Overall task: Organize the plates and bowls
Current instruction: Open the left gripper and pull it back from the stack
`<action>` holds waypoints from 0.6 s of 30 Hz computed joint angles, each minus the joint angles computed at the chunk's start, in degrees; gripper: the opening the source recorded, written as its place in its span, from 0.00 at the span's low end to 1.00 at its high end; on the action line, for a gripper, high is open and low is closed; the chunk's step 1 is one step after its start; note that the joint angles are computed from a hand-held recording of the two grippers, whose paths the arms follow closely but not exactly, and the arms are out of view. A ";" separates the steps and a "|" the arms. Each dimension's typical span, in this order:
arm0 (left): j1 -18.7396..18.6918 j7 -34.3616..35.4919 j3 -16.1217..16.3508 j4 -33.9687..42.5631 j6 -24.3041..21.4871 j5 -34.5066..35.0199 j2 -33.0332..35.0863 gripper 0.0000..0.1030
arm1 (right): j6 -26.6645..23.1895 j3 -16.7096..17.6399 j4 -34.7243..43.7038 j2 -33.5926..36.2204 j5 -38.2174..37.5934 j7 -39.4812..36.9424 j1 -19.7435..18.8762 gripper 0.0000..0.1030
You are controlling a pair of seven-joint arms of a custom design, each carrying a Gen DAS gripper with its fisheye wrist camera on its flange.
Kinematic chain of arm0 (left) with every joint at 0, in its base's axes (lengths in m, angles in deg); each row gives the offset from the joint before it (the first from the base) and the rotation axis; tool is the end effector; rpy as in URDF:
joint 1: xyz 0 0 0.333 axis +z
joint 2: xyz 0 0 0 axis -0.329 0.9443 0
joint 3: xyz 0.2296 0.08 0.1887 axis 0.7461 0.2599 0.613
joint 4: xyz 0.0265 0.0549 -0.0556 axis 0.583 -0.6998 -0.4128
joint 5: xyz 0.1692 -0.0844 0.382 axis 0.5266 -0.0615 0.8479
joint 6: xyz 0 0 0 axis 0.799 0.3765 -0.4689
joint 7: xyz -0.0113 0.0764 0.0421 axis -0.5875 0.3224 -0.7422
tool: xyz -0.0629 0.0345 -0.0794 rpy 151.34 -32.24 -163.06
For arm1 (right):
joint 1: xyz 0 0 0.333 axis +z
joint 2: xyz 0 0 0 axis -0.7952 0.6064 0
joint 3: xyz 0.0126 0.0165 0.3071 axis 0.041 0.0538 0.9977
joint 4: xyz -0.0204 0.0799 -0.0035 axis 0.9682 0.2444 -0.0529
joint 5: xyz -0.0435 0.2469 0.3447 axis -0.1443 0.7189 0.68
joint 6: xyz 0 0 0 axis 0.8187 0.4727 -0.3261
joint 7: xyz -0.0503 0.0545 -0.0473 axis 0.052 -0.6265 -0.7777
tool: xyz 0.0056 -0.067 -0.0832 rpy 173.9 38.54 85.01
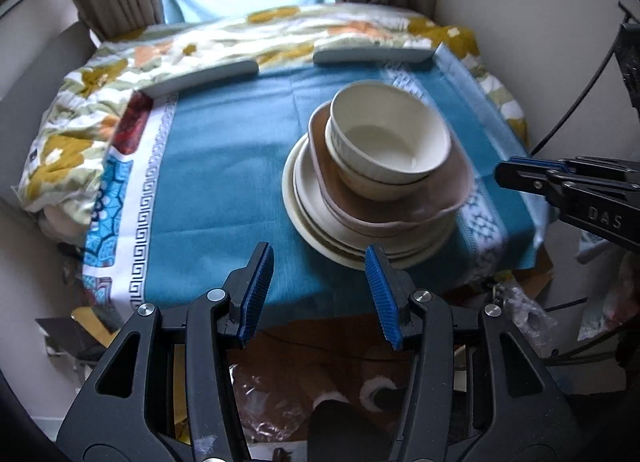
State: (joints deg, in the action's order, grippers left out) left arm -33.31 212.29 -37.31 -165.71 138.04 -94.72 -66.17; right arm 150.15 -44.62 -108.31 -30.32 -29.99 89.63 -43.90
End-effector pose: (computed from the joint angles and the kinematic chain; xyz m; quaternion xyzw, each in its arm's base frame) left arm 0.4949 -0.1632 0.4220 -0.4172 0.8630 -0.2580 0.1207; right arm 0.4357 0.1277 0.4186 -0.5755 0.7655 -0.1508 0.2452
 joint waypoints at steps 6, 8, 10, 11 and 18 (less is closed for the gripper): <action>-4.26 11.99 6.10 -2.51 -0.13 -11.50 -9.36 0.52 | -1.26 6.93 -0.25 -7.41 -6.31 8.88 -3.54 0.12; -5.42 15.06 7.11 -2.85 2.58 -14.45 -11.72 0.80 | -1.91 10.10 0.26 -10.25 -9.80 12.96 -5.87 0.15; -8.05 19.49 9.32 -3.03 5.77 -18.57 -13.86 0.94 | -2.83 12.94 0.99 -13.03 -13.26 16.97 -7.96 0.42; -9.95 22.61 11.06 -3.09 7.73 -21.42 -15.11 1.00 | -3.18 13.81 1.35 -13.95 -14.66 18.53 -8.59 0.77; -15.64 28.35 15.91 -1.96 13.91 -27.96 -18.19 1.00 | -7.87 18.92 2.99 -21.35 -23.30 28.32 -12.34 1.00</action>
